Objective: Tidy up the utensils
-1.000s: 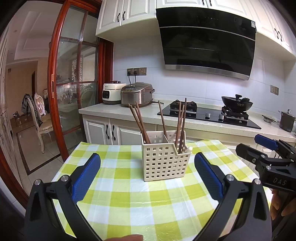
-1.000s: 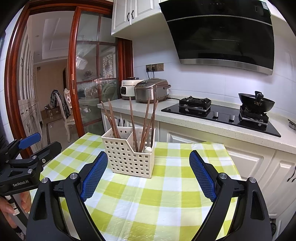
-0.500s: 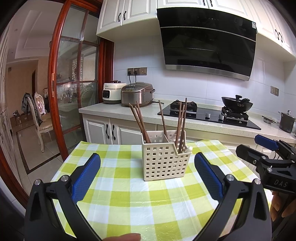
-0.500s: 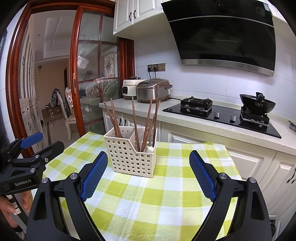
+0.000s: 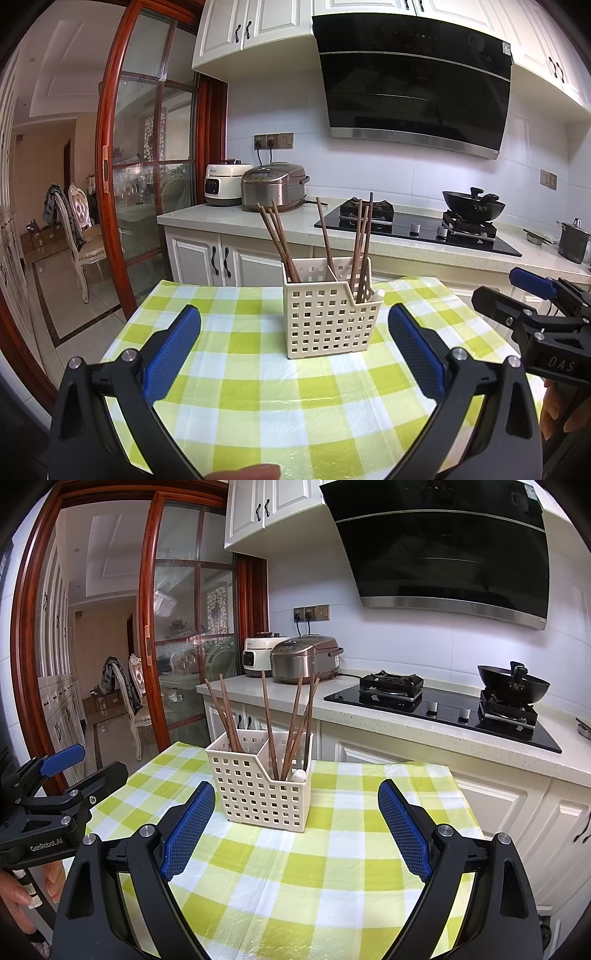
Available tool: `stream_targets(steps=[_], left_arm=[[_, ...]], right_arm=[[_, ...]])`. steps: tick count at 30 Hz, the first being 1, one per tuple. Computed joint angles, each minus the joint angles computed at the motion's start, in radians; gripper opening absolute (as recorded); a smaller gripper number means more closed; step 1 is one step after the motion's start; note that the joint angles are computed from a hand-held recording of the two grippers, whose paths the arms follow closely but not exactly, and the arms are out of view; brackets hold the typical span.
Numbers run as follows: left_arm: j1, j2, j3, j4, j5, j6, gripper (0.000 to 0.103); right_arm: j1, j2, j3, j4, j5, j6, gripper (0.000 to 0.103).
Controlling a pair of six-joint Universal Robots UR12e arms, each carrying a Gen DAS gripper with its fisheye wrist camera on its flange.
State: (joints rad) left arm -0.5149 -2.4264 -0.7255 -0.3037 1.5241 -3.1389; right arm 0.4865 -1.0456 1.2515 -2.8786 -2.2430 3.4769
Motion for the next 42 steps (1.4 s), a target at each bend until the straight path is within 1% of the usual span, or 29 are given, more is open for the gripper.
stream_targets(steps=[29, 35, 42], left_arm=[[-0.001, 0.0, -0.003, 0.001, -0.005, -0.001, 0.098], [0.0, 0.004, -0.01, 0.014, -0.005, 0.001, 0.098], [0.003, 0.006, -0.014, 0.026, -0.026, 0.002, 0.098]], right_arm=[[0.001, 0.0, 0.005, -0.004, -0.001, 0.003, 0.085], [0.001, 0.0, 0.01, -0.006, 0.001, 0.009, 0.085], [0.001, 0.002, 0.011, -0.013, 0.002, 0.002, 0.085]])
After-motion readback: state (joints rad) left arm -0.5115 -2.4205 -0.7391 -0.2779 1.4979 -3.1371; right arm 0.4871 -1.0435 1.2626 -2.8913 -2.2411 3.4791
